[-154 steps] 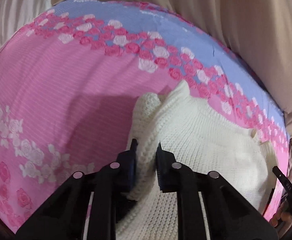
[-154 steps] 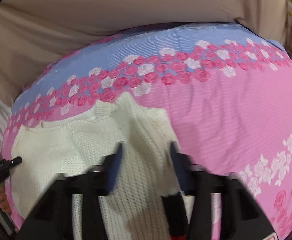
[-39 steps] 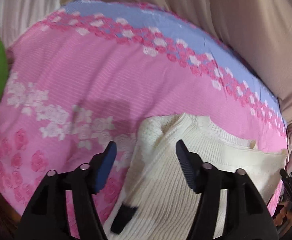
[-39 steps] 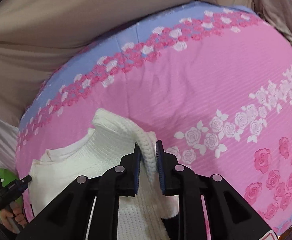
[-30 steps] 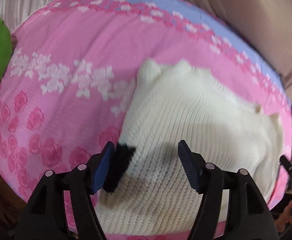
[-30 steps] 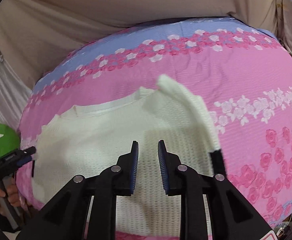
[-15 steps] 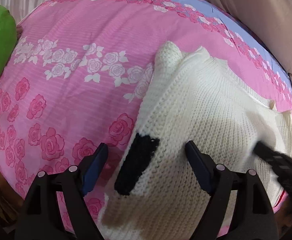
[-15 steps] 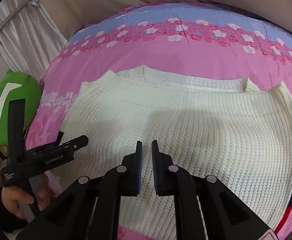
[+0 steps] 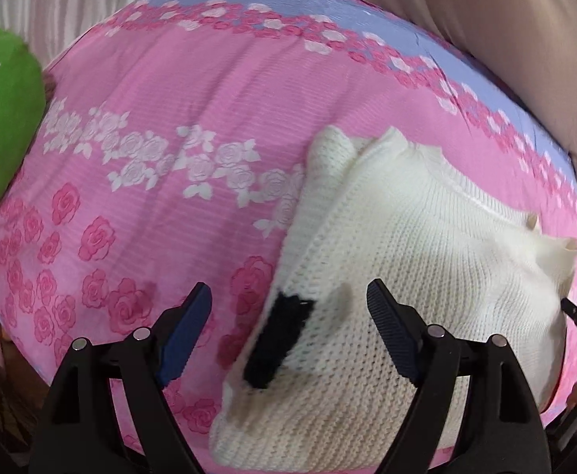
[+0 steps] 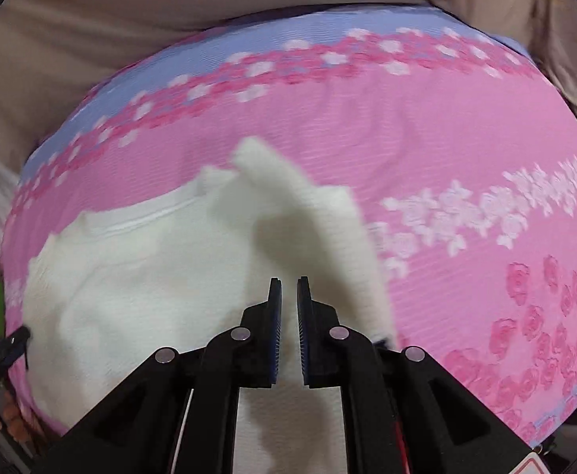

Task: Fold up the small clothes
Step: 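Smooth the folded sweater with the left tool while the right tool grasps its edge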

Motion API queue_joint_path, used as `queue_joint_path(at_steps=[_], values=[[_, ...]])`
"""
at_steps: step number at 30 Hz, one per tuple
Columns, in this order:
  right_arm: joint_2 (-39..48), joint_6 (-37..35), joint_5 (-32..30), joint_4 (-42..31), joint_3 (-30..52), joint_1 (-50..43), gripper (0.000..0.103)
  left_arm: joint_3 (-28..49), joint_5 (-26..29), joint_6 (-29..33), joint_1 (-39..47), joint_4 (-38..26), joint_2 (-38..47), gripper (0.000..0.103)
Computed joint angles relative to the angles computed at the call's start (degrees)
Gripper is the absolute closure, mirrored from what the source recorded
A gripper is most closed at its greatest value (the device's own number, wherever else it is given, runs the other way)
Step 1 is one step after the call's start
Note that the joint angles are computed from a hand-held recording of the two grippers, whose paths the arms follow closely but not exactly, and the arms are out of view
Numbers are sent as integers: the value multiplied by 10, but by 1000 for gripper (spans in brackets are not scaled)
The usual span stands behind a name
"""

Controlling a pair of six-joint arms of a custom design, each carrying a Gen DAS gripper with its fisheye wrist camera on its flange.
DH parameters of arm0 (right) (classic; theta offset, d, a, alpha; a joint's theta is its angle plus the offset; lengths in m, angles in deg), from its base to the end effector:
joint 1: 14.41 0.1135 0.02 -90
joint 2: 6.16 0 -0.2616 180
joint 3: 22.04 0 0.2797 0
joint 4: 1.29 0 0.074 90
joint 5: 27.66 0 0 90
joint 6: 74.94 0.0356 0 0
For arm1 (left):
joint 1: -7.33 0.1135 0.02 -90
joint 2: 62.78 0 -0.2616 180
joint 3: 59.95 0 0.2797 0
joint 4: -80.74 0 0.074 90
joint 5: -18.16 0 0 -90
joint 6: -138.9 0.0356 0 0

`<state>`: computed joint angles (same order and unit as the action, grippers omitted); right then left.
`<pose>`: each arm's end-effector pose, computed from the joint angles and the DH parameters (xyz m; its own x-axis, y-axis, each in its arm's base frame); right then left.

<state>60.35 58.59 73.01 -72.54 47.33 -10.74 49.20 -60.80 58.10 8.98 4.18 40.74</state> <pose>0.2352 0.0085 0.2661 -0.6691 0.6353 -0.3856 0.6427 0.7552 0.1288 0.3951 0.0046 0.2923 -0.9271 0.1303 -0.3515 0.1849 0.9746 -0.1264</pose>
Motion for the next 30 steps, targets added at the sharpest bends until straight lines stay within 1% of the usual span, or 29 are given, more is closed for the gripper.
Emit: queue_joint_path(at_steps=[1,2,4,6,8,9,10,13,16,18,20,21,23,25,26,27,30], values=[[10,-24,-23,10,-13,-42,103,-1,-7,2,-10,1,0,25],[9,-23,-36,20,-15,-55,103,0,-11,3,-16,3,1,25],[-2,-8,-20,15,7,-44,103,-3,-17,4,-28,10,0,25],[-14,-6,5,23,22,-15,99,1,-15,0,-35,8,6,25],[19,-42,6,21,25,-17,98,6,-16,-1,-39,3,13,25],[41,-45,9,17,24,-20,99,9,-19,1,-42,1,18,25],[55,-41,5,17,21,-26,99,11,-24,4,-44,1,19,25],[7,-6,1,15,22,-23,99,9,-26,6,-43,4,18,25],[-24,31,9,-5,43,17,98,16,-27,3,-40,-1,26,25],[-19,46,17,-17,61,63,98,16,-21,8,-32,-1,25,25],[4,55,24,-22,79,111,98,13,-3,11,-16,-1,23,25],[16,65,27,-22,86,133,98,15,28,11,2,-8,26,24],[36,77,11,-4,88,168,98,26,87,-2,38,-36,44,19],[66,83,5,8,93,195,98,34,128,-26,72,-62,68,15],[84,83,-6,16,97,206,98,29,148,-39,88,-62,74,14],[97,84,-17,25,99,215,98,15,173,-40,100,-46,66,13],[124,81,-44,52,111,233,98,-1,161,-39,98,-29,54,13]])
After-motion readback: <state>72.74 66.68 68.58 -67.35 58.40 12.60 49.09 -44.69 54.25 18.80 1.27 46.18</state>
